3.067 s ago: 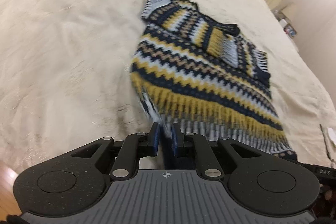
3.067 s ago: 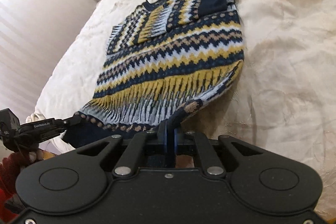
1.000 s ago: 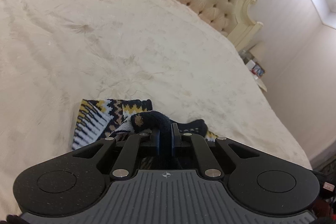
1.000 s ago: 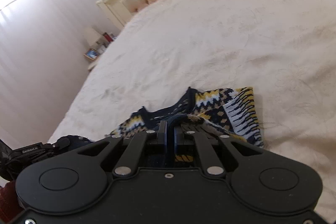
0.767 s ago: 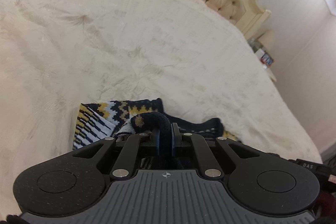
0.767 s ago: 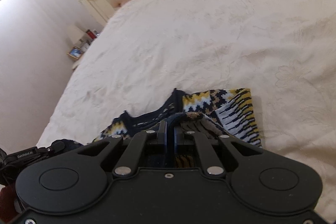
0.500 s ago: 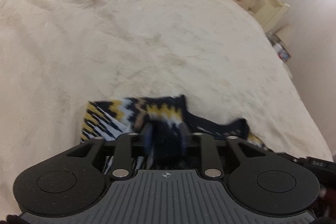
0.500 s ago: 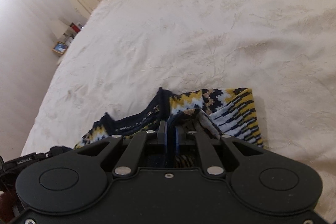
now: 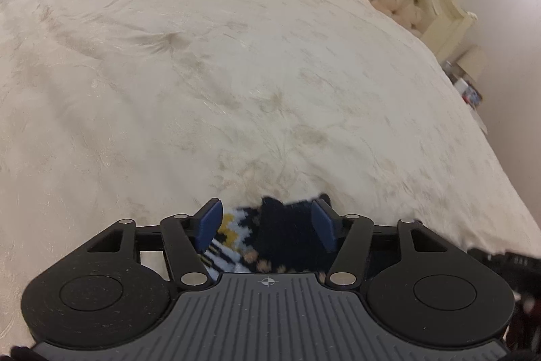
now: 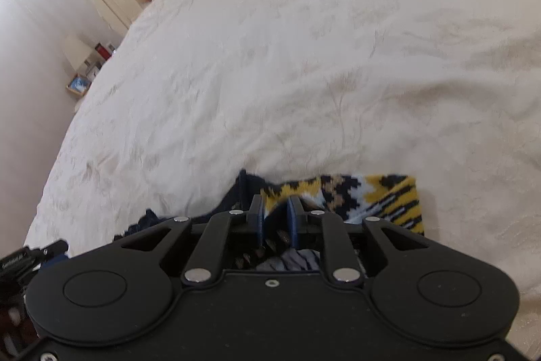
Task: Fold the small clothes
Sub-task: 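Lay the hem down near the collar and open both grippers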
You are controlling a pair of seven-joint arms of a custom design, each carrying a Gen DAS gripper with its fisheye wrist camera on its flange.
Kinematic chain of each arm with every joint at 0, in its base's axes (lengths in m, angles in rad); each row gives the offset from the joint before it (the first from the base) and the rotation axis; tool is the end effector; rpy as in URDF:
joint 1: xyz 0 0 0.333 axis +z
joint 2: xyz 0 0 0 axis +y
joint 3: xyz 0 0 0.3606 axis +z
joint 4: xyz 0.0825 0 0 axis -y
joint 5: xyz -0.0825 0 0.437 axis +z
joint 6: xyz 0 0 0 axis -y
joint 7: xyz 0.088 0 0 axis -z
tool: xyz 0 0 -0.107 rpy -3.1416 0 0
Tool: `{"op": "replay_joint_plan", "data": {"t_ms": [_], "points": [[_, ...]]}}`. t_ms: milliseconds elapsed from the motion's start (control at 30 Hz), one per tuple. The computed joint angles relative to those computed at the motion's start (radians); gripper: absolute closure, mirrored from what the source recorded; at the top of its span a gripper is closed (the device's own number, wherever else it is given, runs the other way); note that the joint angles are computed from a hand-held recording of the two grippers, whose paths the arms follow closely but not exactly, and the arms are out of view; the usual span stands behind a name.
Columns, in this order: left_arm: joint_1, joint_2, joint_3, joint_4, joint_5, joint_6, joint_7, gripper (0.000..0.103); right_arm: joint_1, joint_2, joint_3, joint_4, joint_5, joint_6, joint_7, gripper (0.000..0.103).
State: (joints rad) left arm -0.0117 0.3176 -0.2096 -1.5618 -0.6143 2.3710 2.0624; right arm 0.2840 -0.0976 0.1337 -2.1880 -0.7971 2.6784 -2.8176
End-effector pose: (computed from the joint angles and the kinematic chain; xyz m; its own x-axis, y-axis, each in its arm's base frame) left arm 0.7444 -0.1518 0.5498 -0.4267 -0.8218 0.3775 -0.8061 0.1564 -0.5707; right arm 0.5345 0.2634 0.5054 -0.5507 -0.6713 -0.4961 -0.4533 0.7396 -0.4976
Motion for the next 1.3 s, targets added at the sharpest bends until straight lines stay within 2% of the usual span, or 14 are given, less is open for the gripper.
{"op": "replay_joint_plan", "data": {"t_ms": [167,200,233,300,367,433,533,567,600,733,933,1100,1233,1300], "points": [[-0.009,-0.051,0.002,-0.059,0.034,-0.049,0.044,0.043,-0.002,-0.012,0.008,0.009,-0.053,-0.037,0.036,0.076],[-0.014,-0.061,0.005,-0.071,0.046,-0.056,0.050,0.043,0.000,-0.014,0.008,0.011,-0.051,-0.038,0.026,0.072],[-0.019,-0.072,0.008,-0.086,0.058,-0.059,0.053,0.043,0.003,-0.014,0.008,0.016,-0.042,-0.042,0.002,0.062],[-0.028,-0.092,0.013,-0.116,0.075,-0.065,0.057,0.042,0.016,-0.008,0.010,0.028,-0.011,-0.054,-0.075,0.051],[-0.040,-0.106,0.019,-0.139,0.107,-0.074,0.049,0.040,0.033,0.006,0.011,0.047,0.037,-0.069,-0.169,0.051],[-0.050,-0.116,0.024,-0.161,0.137,-0.075,0.043,0.037,0.053,0.028,0.013,0.068,0.100,-0.089,-0.270,0.042],[-0.067,-0.124,0.029,-0.180,0.195,-0.079,0.032,0.030,0.082,0.064,0.018,0.095,0.158,-0.102,-0.375,0.028],[-0.073,-0.124,0.031,-0.183,0.218,-0.080,0.027,0.023,0.091,0.077,0.020,0.110,0.179,-0.120,-0.413,0.025],[-0.081,-0.122,0.034,-0.182,0.250,-0.086,0.012,0.017,0.101,0.093,0.021,0.127,0.201,-0.140,-0.455,0.017],[-0.093,-0.114,0.037,-0.187,0.301,-0.077,-0.010,0.015,0.133,0.141,0.019,0.179,0.259,-0.194,-0.587,0.000],[-0.107,-0.089,0.045,-0.177,0.395,-0.059,-0.038,0.015,0.158,0.194,0.007,0.232,0.335,-0.304,-0.764,0.000],[-0.111,-0.074,0.043,-0.170,0.424,-0.059,-0.038,0.011,0.154,0.169,-0.012,0.195,0.361,-0.390,-0.699,0.000],[-0.123,-0.065,0.045,-0.172,0.458,-0.042,-0.058,0.000,0.135,0.123,-0.014,0.129,0.389,-0.368,-0.645,0.000],[-0.127,-0.048,0.047,-0.154,0.469,-0.053,-0.079,0.000,0.131,0.112,-0.010,0.115,0.392,-0.365,-0.637,0.000]]}}
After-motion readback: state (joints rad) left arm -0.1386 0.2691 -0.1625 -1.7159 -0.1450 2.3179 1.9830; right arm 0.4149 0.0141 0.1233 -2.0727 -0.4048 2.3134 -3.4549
